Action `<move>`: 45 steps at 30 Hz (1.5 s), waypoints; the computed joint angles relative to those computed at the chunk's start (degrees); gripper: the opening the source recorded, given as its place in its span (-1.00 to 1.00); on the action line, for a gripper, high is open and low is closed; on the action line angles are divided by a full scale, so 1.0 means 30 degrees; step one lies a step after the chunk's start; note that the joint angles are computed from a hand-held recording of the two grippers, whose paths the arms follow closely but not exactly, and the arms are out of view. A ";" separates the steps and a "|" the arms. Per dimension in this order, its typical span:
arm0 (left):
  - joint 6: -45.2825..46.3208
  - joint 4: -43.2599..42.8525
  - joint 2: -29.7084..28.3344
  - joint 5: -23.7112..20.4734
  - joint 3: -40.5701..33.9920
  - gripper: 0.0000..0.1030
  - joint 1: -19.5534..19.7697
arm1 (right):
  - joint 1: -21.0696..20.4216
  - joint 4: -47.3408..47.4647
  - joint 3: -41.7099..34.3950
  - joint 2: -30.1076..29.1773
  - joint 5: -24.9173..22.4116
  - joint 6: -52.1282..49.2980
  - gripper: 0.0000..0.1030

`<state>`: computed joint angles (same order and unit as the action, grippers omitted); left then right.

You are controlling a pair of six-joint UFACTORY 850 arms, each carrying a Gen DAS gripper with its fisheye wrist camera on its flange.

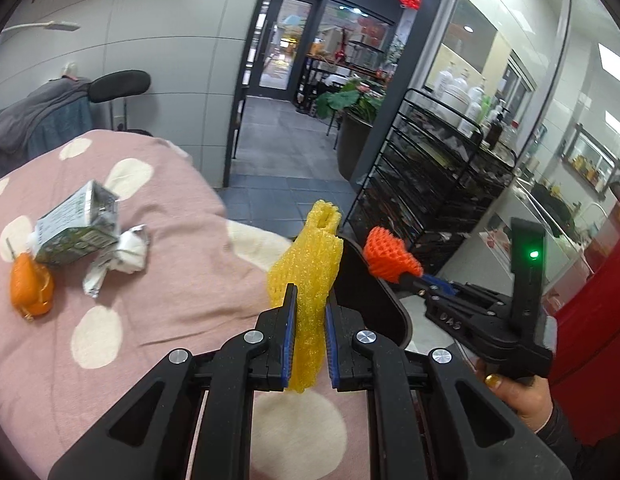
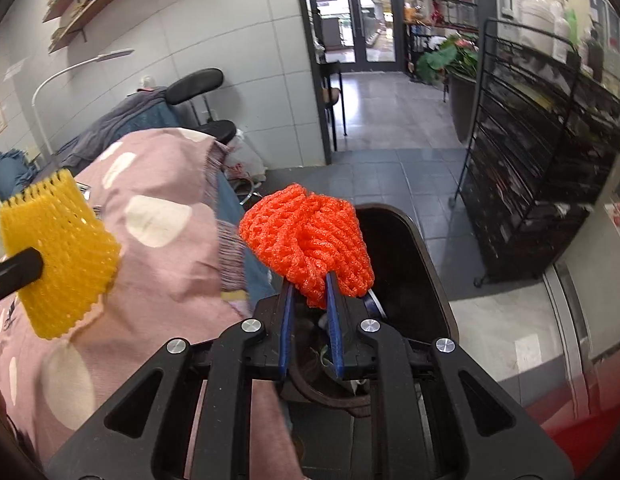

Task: Collect trash
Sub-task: 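Carry both nets to the bin while the right tool releases the orange net inside, then open the left tool to drop the yellow foam net into the bin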

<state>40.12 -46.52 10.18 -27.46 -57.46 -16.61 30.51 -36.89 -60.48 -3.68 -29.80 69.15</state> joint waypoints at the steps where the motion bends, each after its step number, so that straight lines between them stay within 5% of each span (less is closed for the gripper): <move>1: 0.0061 0.0000 -0.0214 -0.0081 -0.0165 -0.75 -0.0213 | -0.0163 0.0164 0.0180 -0.0077 0.0076 -0.0030 -0.68; 14: -0.0649 0.1009 -0.1918 -0.0614 -0.1337 -0.75 -0.1875 | -0.2258 0.3754 0.1597 -0.2085 0.1249 -0.1696 -0.64; 16: -0.0852 0.1081 -0.2281 -0.0912 -0.1562 -0.75 -0.1998 | -0.2531 0.5053 0.1624 -0.2483 0.1518 -0.2745 -0.42; 18: -0.1065 0.1279 -0.2563 -0.1051 -0.1711 -0.75 -0.2156 | -0.2587 0.5267 0.1861 -0.2673 0.1809 -0.2475 0.27; 20: -0.1516 0.1828 -0.2828 -0.1042 -0.1872 -0.75 -0.2405 | -0.2501 0.4865 0.2076 -0.2654 0.1933 -0.1759 0.39; 45: -0.6198 0.6739 -0.7554 -0.2274 -0.5635 -0.75 -0.4764 | -0.2322 0.0909 0.4606 0.1612 -0.0245 0.3658 0.49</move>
<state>21.53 -26.30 -12.48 -34.28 -74.36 -30.90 23.55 -34.17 -46.67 1.16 -30.54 80.13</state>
